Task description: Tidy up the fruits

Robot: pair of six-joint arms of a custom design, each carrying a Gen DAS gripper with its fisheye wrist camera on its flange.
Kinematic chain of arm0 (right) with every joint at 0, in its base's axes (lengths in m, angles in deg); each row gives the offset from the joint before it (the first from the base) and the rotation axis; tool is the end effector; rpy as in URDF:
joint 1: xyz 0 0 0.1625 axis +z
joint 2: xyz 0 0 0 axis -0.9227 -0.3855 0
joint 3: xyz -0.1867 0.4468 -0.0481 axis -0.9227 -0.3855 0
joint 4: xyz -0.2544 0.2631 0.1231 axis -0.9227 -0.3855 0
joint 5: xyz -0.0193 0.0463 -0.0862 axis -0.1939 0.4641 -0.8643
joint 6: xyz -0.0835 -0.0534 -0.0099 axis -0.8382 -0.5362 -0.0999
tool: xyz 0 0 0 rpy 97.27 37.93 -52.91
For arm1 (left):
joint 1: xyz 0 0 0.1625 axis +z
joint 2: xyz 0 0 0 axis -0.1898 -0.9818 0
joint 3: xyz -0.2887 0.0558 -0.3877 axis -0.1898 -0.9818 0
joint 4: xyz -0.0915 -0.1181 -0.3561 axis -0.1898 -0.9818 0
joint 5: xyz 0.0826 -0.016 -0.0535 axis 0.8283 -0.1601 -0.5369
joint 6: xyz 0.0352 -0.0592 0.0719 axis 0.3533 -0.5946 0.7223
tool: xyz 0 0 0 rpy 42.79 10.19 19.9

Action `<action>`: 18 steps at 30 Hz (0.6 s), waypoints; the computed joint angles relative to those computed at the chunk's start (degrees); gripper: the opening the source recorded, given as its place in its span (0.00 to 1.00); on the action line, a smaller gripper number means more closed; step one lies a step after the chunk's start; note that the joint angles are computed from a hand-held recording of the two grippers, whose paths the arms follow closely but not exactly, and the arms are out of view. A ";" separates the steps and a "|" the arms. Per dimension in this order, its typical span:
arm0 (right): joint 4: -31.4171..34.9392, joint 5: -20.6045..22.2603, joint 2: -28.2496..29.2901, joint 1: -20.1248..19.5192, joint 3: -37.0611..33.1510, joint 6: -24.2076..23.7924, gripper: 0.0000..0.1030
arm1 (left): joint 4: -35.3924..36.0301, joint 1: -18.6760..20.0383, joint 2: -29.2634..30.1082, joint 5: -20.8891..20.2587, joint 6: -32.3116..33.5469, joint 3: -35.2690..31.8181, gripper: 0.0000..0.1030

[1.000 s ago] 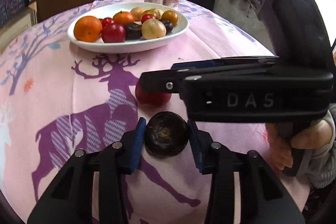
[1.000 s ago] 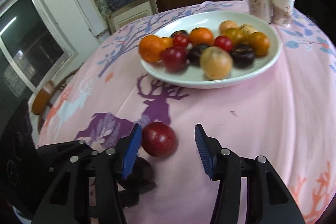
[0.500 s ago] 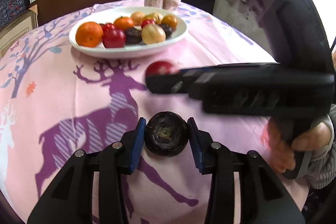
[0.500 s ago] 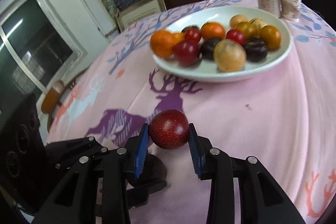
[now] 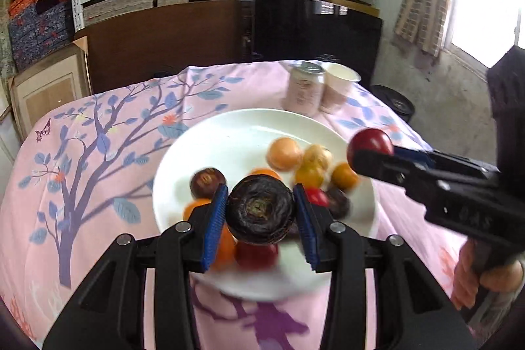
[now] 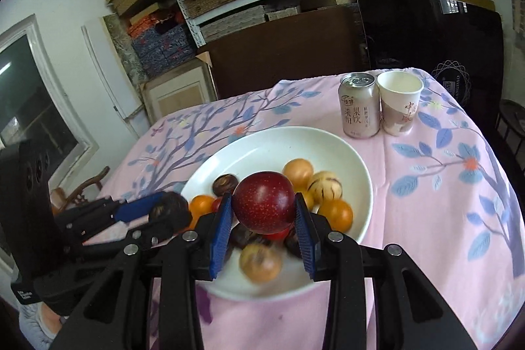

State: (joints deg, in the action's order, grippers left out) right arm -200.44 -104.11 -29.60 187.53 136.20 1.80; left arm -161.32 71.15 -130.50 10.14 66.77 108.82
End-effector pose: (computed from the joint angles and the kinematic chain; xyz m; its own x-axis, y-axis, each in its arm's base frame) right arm 0.3791 -0.4716 -0.0206 -0.8468 -0.3265 0.4200 -0.5185 0.6830 -0.5145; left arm -0.0373 -0.4657 0.3288 -0.7312 0.1979 -0.6528 0.5823 0.6797 -0.4461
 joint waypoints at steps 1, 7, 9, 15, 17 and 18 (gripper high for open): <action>0.99 -0.52 0.66 -0.37 -1.45 -0.49 0.37 | 0.01 0.95 1.32 0.36 0.33 -1.43 0.39; -0.71 -0.59 2.88 -1.77 -3.66 -1.49 0.59 | -6.38 4.68 6.36 0.15 3.38 -4.47 0.76; -1.30 -1.11 2.57 -1.31 -3.12 -2.05 0.59 | -7.78 4.97 5.71 -0.64 2.78 -3.75 0.82; -7.85 -1.98 2.04 1.14 1.63 0.23 0.75 | -11.20 1.93 0.82 2.55 -0.58 3.18 0.94; -11.44 -3.18 2.40 2.23 4.13 1.19 0.80 | -11.41 0.39 -1.74 3.75 -2.80 6.28 0.96; -13.93 -4.02 2.88 2.81 5.43 1.40 0.85 | -11.15 -0.44 -3.13 4.35 -4.39 7.96 0.96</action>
